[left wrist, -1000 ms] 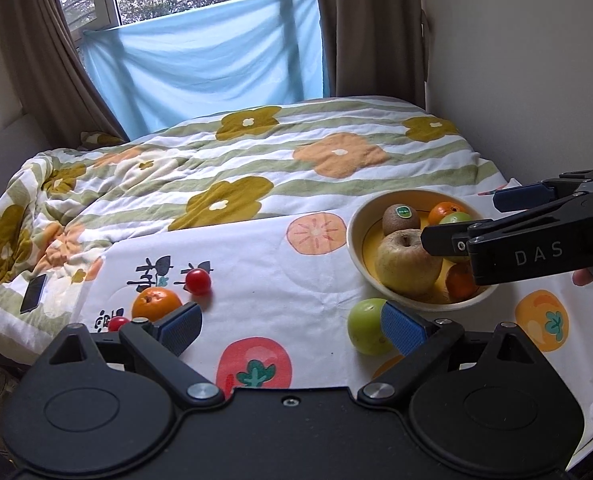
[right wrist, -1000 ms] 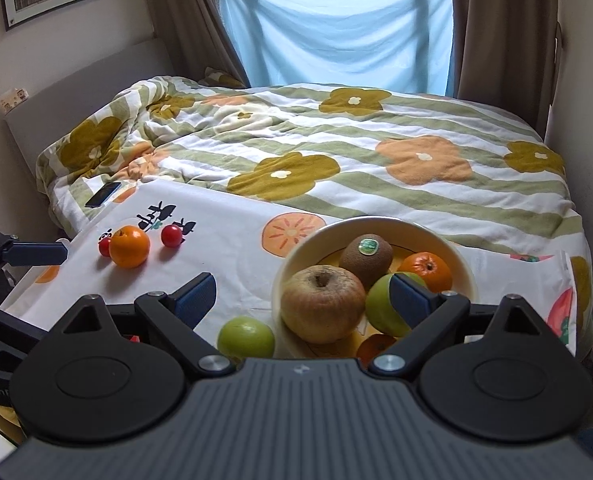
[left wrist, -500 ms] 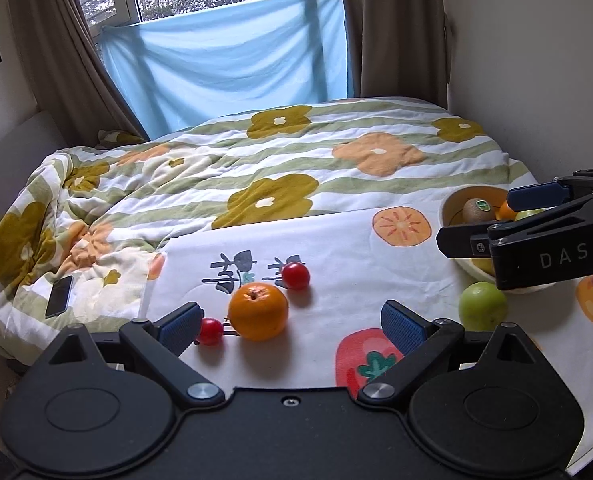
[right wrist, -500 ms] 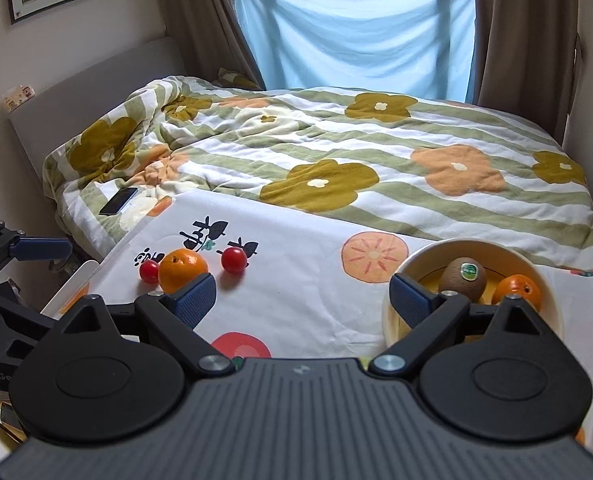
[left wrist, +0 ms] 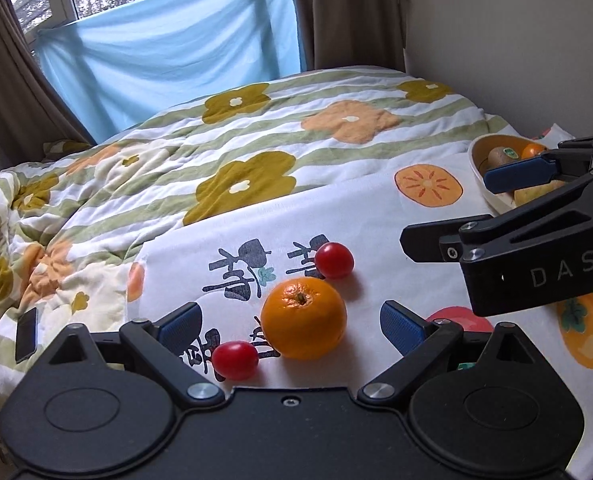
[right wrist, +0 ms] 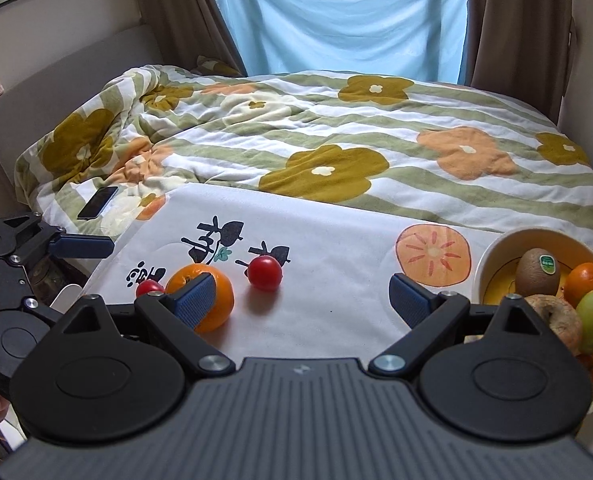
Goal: Organize fruits
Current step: 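Withdraw both tools from the bowl toward the loose orange and cherry tomatoes, then grasp the orange with the left tool while the right tool grasps a red cherry tomato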
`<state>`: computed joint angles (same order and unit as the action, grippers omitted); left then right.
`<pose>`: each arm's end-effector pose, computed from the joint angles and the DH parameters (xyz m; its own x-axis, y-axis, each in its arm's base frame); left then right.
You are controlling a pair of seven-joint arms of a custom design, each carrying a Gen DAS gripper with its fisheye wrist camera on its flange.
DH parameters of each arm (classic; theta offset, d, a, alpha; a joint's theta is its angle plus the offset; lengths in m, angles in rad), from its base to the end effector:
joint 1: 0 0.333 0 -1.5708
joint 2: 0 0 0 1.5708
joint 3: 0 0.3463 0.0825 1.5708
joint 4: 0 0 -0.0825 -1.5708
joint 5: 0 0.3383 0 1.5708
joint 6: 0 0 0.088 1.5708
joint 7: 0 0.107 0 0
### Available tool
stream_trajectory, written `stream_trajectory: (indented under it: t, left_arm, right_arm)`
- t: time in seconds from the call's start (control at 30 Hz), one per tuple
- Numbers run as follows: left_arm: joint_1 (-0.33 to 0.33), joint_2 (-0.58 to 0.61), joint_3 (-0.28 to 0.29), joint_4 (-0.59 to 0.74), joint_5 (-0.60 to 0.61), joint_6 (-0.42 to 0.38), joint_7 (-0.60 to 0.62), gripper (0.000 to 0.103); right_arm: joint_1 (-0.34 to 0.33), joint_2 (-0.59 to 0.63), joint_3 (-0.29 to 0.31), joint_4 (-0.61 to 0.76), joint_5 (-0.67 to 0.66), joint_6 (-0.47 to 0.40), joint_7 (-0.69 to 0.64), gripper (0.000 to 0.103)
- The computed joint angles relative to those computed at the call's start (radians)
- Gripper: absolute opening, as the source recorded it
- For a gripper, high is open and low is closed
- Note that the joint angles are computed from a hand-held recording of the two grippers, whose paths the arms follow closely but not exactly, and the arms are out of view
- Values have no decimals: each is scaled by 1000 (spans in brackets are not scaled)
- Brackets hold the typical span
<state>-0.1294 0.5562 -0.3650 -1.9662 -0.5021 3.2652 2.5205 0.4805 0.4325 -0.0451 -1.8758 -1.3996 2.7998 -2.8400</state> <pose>0.6028 -0.2303 0.3394 -0.6585 -0.7348 -0.1629 -0.4720 0.5718 -0.6711 0.5481 0.3096 0.3641 -0.1292 -0.9866 -0.0993 -0.6573 0.1601 -0.7364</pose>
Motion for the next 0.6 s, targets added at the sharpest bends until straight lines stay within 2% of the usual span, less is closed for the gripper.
stream_trajectory:
  t: [0.1, 0.27, 0.47, 0.6]
  left_arm:
    - [20, 45, -9, 50, 16, -50, 49, 94]
    - [11, 96, 10, 115, 30, -117, 88, 89]
    - [7, 129, 26, 171, 13, -181, 116, 77]
    - [10, 140, 24, 194, -2, -215, 136, 71]
  right_arm:
    - [0, 38, 3, 37, 43, -8, -20, 103]
    - [17, 88, -10, 85, 118, -32, -54, 103]
    - [36, 133, -30, 126, 190, -38, -93, 103]
    - [39, 154, -34, 145, 238, -36, -140, 93]
